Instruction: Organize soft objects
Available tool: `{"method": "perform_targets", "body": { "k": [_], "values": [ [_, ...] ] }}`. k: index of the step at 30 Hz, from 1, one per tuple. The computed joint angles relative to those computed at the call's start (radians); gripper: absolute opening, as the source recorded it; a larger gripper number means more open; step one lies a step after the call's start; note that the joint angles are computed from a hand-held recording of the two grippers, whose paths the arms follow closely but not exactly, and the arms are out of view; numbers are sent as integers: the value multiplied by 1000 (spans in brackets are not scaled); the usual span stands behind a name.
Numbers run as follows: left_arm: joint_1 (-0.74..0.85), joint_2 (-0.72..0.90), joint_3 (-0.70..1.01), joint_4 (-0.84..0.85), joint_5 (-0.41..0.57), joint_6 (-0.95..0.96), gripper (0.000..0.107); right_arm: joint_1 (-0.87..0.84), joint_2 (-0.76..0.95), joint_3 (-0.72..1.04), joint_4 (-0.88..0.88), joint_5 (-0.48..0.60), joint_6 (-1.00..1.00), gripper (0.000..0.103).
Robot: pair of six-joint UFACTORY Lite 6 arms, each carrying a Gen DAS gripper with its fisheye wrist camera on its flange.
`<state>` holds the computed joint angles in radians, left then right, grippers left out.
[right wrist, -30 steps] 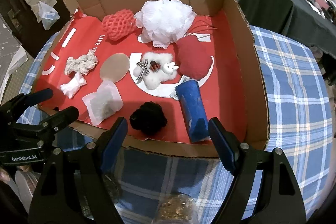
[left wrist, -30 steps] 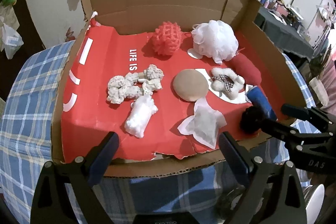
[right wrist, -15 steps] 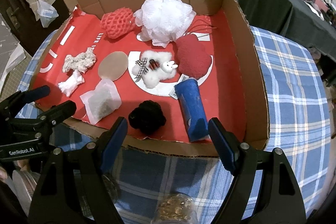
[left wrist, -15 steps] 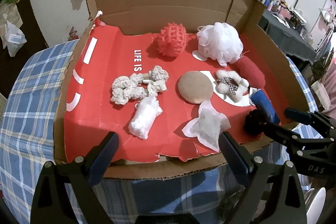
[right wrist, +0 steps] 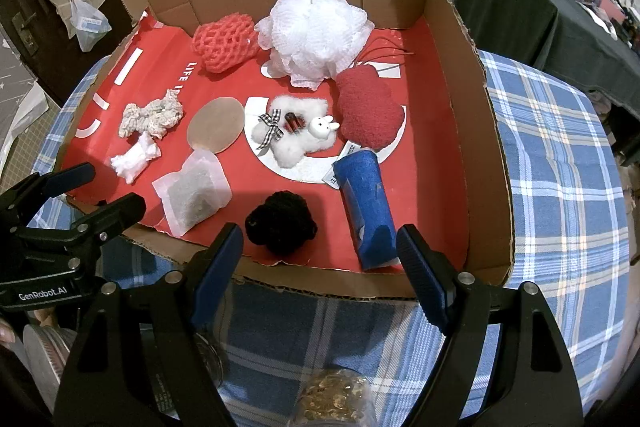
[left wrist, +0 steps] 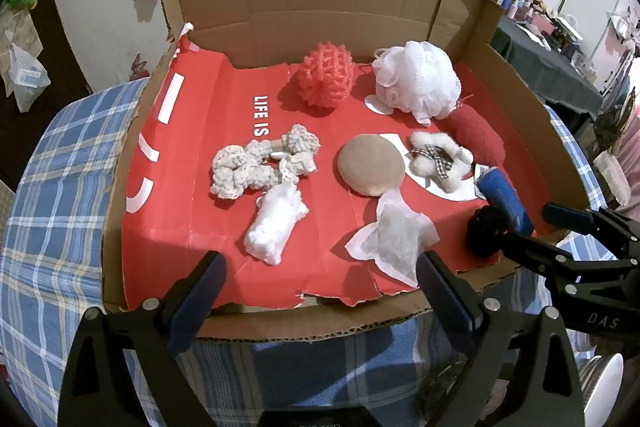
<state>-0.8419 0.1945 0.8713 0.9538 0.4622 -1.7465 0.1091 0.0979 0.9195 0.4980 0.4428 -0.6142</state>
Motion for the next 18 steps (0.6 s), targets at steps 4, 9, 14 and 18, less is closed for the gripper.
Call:
{"method": "perform_targets", "body": {
  "k": [4, 9, 14, 18],
  "values": [
    [-2, -1, -1, -1, 2, -5, 98, 0, 1, -1, 1, -2, -3, 79],
    [-3, -1, -1, 1, 3, -7, 98, 0, 1, -1, 2, -3, -2, 79],
    [-2, 0, -2, 3, 0, -9, 98, 0, 0, -3, 3, -4, -5, 79],
    [-6, -3, -2, 1, 6, -13, 98, 0, 1, -2, 4, -4, -6, 79]
  ]
}}
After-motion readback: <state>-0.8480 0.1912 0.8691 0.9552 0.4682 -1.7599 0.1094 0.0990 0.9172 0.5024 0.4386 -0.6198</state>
